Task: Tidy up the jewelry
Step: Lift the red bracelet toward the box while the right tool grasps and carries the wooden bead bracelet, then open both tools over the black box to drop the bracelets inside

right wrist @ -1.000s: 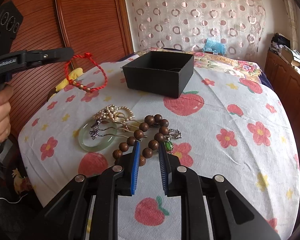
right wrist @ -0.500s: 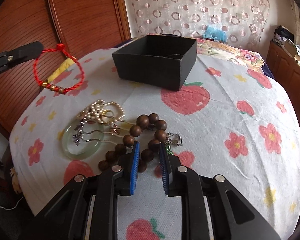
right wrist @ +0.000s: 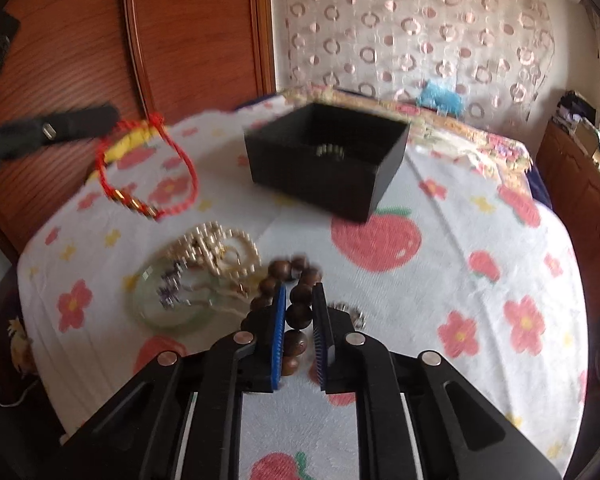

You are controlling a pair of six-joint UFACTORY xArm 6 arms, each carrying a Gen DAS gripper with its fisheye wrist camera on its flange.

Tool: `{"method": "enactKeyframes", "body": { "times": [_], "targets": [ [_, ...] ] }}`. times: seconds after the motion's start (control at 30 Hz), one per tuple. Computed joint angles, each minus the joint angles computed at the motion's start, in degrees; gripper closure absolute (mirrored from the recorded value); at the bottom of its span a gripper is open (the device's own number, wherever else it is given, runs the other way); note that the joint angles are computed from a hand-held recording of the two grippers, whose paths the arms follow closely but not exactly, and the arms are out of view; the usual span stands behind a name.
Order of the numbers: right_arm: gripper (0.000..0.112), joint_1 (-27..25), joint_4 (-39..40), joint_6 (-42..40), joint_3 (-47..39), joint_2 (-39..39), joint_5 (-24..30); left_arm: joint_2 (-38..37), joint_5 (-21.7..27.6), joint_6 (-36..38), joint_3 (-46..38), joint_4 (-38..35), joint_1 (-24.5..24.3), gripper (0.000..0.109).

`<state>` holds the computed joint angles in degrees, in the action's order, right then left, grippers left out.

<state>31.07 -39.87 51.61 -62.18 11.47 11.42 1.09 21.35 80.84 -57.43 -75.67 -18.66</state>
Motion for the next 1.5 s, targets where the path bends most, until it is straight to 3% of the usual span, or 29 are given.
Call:
{"method": "enactKeyframes", "body": {
  "times": [0.8,1.07,1.5],
  "targets": [
    [0.098,0.4,0.0,-10.6,-7.9,-2.1,5.6,4.4,-0.1,-0.4,-6.4,-0.2,1.0,0.107],
    [0.098,-0.5,0.8,-14.2,-13.5,0.1,8.9,10.7,-2.2,-3.1,-14.9,4.3,-0.6,0.107],
    [0.098,-3.2,0.7,-16.6,-24.3,6.2,12.3,23.1,-0.9,-17.2,-29.7,17.6,-1.5,0.105]
  ]
}}
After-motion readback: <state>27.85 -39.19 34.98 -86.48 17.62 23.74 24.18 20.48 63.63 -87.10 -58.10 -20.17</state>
